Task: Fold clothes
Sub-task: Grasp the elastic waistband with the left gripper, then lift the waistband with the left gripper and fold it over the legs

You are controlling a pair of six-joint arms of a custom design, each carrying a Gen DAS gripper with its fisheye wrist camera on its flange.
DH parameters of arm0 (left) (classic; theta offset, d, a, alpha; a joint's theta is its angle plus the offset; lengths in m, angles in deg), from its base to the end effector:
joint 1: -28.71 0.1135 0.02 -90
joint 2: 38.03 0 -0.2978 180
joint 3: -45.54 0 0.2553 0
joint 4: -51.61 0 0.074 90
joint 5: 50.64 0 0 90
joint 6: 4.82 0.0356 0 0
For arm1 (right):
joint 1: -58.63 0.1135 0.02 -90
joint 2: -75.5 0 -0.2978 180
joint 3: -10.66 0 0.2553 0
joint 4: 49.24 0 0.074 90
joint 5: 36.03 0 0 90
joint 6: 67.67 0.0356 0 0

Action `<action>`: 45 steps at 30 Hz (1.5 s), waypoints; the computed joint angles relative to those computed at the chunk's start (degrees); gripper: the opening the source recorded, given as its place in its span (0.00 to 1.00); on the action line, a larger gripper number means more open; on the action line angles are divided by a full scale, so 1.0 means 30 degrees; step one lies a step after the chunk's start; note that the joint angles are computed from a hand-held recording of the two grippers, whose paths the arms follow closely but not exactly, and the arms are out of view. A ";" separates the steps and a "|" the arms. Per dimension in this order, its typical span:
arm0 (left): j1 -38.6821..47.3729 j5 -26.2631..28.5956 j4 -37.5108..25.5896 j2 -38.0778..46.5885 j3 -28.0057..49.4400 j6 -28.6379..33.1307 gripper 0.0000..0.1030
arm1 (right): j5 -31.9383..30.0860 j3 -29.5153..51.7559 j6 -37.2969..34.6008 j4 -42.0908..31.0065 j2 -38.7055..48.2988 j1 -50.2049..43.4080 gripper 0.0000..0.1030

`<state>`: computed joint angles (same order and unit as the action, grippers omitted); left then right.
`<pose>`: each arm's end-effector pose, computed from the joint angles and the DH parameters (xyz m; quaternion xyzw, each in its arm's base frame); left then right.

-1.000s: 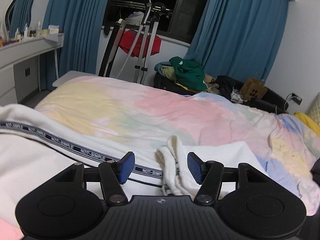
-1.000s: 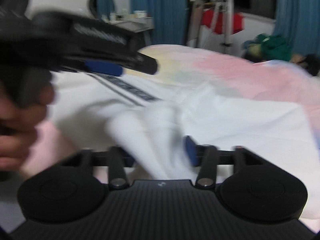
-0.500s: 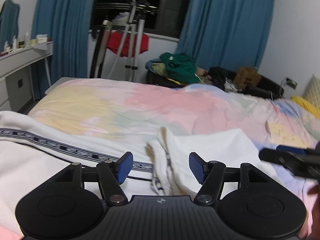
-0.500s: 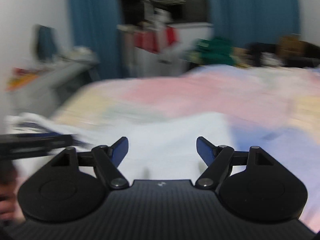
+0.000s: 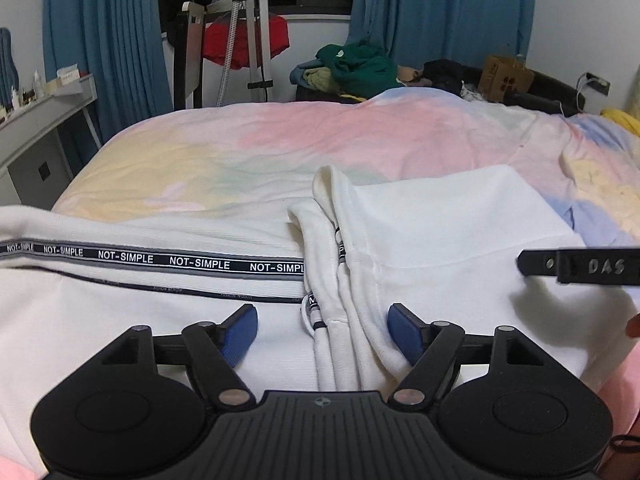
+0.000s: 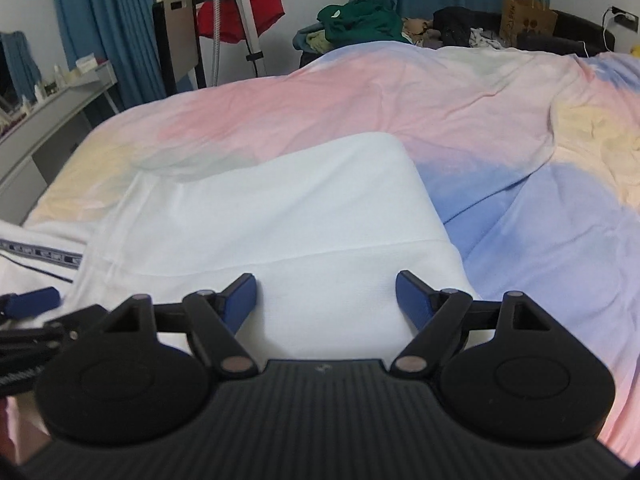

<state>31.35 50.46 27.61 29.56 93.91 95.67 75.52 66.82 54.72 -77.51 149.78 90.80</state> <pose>0.2270 0.0036 0.2302 0.1008 0.9088 -0.0430 0.4027 0.2235 0.1251 0.2432 0.0712 0.9119 0.0481 0.4012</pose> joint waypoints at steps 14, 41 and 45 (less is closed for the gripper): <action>0.8994 0.4110 -0.9794 0.0817 0.6711 0.0831 0.80 | -0.2740 -0.1648 0.0888 0.1443 -0.1810 -0.2200 0.75; 1.8440 0.9370 -1.1120 0.9915 1.1695 -0.5962 0.80 | -0.0464 -0.1241 0.0514 0.1057 -0.2080 0.0421 0.75; 1.9182 1.0818 -1.1479 1.0339 1.1884 -0.6307 0.80 | -0.0422 -0.1256 -0.0146 0.1267 -0.2115 0.0879 0.75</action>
<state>88.90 82.92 -6.83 60.57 129.56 76.75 74.25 63.06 54.28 -73.71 143.44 93.44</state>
